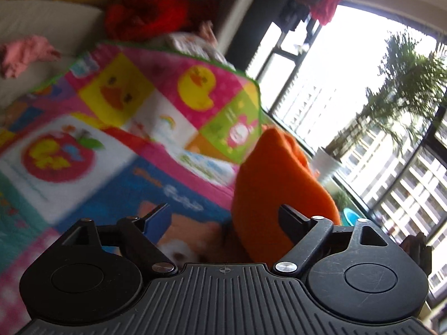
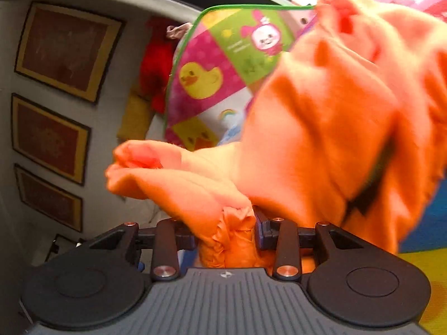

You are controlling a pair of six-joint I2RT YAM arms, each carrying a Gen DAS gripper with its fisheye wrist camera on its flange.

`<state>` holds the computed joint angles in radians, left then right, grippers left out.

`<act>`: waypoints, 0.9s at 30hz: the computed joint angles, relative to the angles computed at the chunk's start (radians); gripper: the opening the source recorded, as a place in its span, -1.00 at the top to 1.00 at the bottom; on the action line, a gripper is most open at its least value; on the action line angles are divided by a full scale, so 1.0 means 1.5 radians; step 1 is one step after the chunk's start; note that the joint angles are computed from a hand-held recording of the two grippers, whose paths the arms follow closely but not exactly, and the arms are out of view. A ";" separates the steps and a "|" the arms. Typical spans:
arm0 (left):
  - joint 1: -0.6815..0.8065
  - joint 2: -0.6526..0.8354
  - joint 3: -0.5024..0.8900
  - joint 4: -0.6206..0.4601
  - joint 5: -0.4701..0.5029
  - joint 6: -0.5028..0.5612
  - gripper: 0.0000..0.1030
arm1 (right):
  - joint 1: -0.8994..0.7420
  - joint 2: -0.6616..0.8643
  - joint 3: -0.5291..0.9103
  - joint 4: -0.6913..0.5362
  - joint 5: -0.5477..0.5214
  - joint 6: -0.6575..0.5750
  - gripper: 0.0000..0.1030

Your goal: Fold clothes

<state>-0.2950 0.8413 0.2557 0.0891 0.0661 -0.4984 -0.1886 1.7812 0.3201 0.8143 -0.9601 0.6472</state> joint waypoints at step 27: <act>0.244 0.158 -0.003 0.102 0.210 0.029 -0.63 | 0.534 -0.181 -0.018 -0.051 0.521 -0.426 0.59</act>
